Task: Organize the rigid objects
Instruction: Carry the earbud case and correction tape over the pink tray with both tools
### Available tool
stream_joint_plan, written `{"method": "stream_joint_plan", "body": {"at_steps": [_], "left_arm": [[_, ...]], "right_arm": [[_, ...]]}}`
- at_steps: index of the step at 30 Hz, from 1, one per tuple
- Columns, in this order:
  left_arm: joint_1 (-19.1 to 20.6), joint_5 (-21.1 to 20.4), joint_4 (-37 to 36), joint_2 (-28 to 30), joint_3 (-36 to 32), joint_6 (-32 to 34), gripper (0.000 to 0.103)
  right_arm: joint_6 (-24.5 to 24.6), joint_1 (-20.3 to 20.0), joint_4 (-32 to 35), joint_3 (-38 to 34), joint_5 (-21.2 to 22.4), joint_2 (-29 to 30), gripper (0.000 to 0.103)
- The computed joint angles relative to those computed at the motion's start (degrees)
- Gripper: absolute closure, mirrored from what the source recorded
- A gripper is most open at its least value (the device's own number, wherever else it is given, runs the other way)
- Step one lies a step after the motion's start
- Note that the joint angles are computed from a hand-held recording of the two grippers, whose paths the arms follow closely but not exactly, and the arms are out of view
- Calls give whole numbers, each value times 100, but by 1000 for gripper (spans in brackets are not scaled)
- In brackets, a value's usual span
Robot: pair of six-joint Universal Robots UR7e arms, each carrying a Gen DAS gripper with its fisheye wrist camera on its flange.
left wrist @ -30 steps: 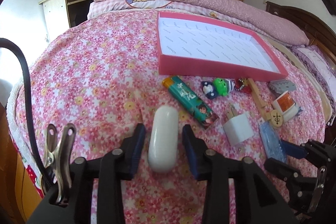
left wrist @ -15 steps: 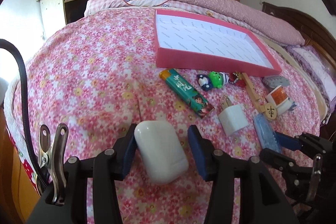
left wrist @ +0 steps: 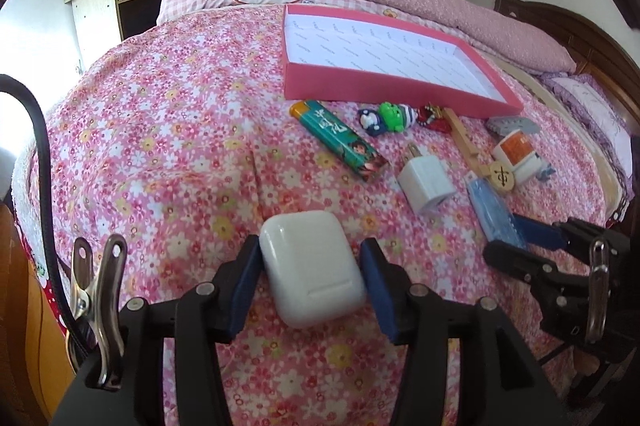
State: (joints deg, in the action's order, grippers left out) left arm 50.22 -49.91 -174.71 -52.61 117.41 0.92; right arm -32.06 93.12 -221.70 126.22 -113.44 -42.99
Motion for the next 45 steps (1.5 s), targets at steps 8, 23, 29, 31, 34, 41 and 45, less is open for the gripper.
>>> {"method": "stream_joint_plan", "body": {"at_steps": [8, 23, 29, 31, 34, 41, 45], "left_arm": [[-159, 395, -258, 212, 39, 420, 55], [-57, -282, -12, -115, -25, 65, 58], [-158, -301, -113, -99, -105, 206, 58], [-183, -335, -122, -80, -163, 242, 58], [-217, -357, -160, -19, -287, 347, 58], [-304, -452, -91, 169, -699, 501, 58], [-354, -380, 162, 328, -1080, 629, 58]], "right_arm": [[-66, -4, -61, 23, -7, 4, 61], [-80, 33, -122, 163, 261, -130, 61], [-61, 45, -91, 182, 361, -207, 61], [-19, 22, -59, 197, 413, -261, 61], [65, 3, 13, 204, 463, -357, 61], [77, 61, 81, 152, 466, -521, 61], [-89, 150, 297, -1, 276, -666, 61]]}}
